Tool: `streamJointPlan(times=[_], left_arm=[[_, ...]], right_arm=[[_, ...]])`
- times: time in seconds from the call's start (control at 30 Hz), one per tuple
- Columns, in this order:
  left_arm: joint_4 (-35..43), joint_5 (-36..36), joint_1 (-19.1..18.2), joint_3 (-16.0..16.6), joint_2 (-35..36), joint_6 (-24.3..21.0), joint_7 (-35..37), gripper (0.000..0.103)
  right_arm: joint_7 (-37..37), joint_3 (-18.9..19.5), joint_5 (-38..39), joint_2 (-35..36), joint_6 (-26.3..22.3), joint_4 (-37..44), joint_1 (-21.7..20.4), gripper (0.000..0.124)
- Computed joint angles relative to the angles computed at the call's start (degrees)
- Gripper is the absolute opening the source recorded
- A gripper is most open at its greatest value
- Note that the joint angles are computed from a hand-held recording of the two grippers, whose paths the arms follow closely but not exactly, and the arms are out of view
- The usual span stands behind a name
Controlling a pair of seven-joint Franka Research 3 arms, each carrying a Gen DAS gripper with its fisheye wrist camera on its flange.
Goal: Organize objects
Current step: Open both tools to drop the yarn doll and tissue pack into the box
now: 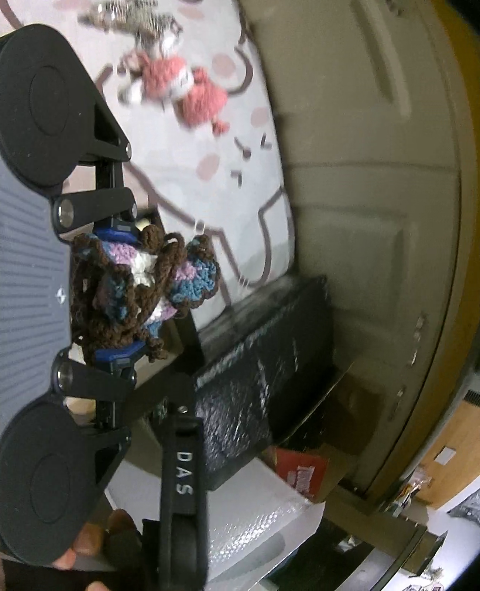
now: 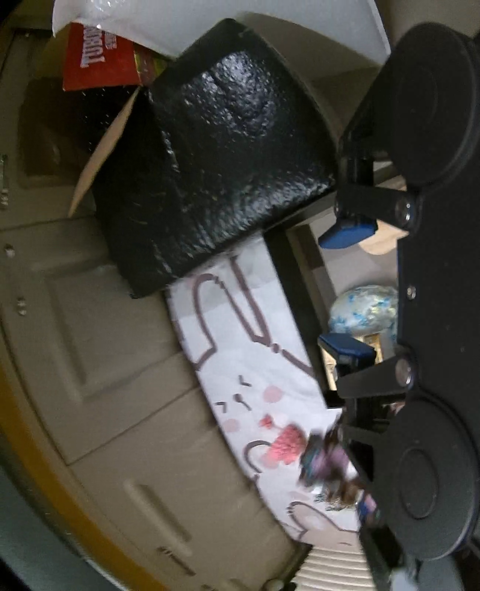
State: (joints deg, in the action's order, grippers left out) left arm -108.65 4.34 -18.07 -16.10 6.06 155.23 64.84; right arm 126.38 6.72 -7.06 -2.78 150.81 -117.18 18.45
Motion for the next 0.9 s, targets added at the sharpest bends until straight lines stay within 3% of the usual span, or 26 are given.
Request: streamJointPlan(times=[0.33,0.53,0.63,0.73,0.9], left_arm=[[7.99,-3.41,-1.04,-1.86,9.88,0.16,-0.15,0.051],[10.87,-4.16,-1.46,-2.57,14.19,3.08,-2.44,0.052],[12.07,-4.9,-0.74,-3.71,15.8,3.79,-1.58,0.062],[13.13,-1.47,-2.38,-1.76,16.03,1.91,-3.25,0.064],[12.16,-0.85,-1.82,-1.53,14.98,1.59,-4.68,0.061]], right_arm=[[0.64,-0.71,0.69,-1.09,4.52,-2.4,-1.66,0.053],[-0.5,-0.75,0.72,-1.11,4.84,-2.91,-2.43,0.053],[-1.19,-0.78,0.66,-0.66,4.94,-2.78,-2.52,0.053],[-1.57,-0.81,-0.17,-0.27,4.73,-2.62,-2.56,0.053],[-2.83,-0.98,0.42,0.24,3.9,-2.31,-2.22,0.053]])
